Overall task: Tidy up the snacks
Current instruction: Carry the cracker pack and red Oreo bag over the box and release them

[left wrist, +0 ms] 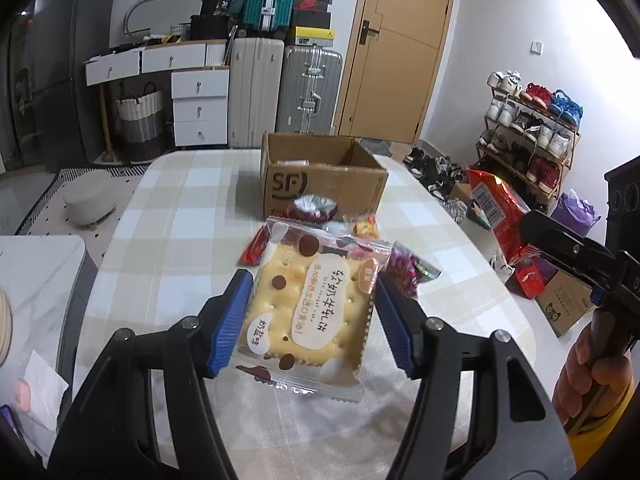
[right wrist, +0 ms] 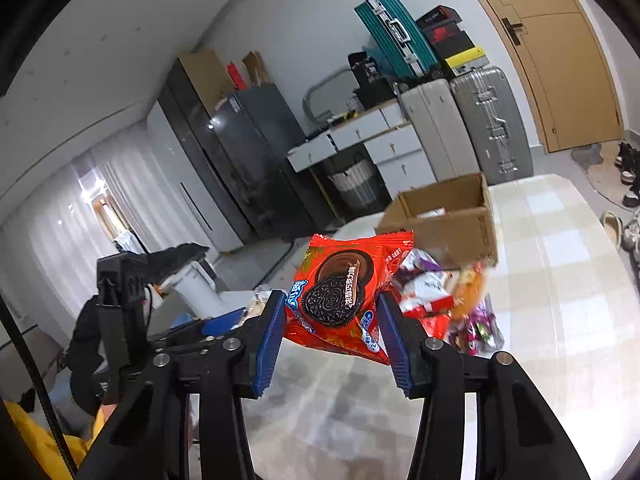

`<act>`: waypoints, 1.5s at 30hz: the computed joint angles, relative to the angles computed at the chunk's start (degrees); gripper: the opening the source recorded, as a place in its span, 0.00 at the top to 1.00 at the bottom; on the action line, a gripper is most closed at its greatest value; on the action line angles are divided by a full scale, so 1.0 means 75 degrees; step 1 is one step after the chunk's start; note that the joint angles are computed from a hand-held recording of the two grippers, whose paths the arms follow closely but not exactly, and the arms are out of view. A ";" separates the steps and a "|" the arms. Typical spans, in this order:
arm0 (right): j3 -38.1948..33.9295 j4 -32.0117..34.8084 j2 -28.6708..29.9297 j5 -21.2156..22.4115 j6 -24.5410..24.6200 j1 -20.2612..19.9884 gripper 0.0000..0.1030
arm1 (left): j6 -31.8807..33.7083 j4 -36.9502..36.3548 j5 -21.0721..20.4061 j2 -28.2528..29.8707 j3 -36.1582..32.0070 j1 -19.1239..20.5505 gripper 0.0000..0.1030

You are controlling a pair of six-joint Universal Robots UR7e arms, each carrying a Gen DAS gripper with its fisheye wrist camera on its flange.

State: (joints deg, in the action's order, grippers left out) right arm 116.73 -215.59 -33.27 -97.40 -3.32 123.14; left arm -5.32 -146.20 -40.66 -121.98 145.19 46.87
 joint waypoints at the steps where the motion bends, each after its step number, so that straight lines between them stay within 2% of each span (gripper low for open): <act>1: -0.0012 0.0012 -0.0046 0.0001 -0.0024 0.0032 0.54 | 0.0007 -0.0011 0.0019 0.0063 -0.0075 -0.0019 0.42; 5: -0.0060 0.0032 -0.0187 0.0085 -0.0215 0.0117 0.54 | -0.0100 0.0098 0.0313 0.0140 -0.0237 -0.0392 0.42; 8: -0.0175 0.0160 -0.0267 0.0108 -0.0402 0.0149 0.54 | -0.0032 -0.0151 0.0342 0.0371 -0.0377 -0.0474 0.42; 17: -0.0710 0.0636 -0.0263 0.0083 -0.0552 0.0052 0.54 | 0.0369 -0.1032 -0.0055 0.1358 -0.0997 -0.0161 0.42; 21: -0.0928 0.0775 -0.0197 0.0270 -0.0506 -0.0094 0.54 | 0.0640 -0.1443 -0.0158 0.1805 -0.1257 0.0002 0.42; 27: -0.1510 0.1267 -0.0009 0.0459 -0.0370 -0.0286 0.54 | 0.1001 -0.1866 -0.0524 0.2669 -0.1986 0.0565 0.42; 38: -0.2752 0.2086 0.0320 0.0550 -0.0580 -0.0548 0.54 | 0.1661 -0.2093 -0.1019 0.4203 -0.3366 0.1494 0.42; 45: -0.3837 0.3033 0.0661 0.0422 -0.0810 -0.0752 0.54 | 0.1871 -0.1783 -0.1319 0.5519 -0.4868 0.2087 0.42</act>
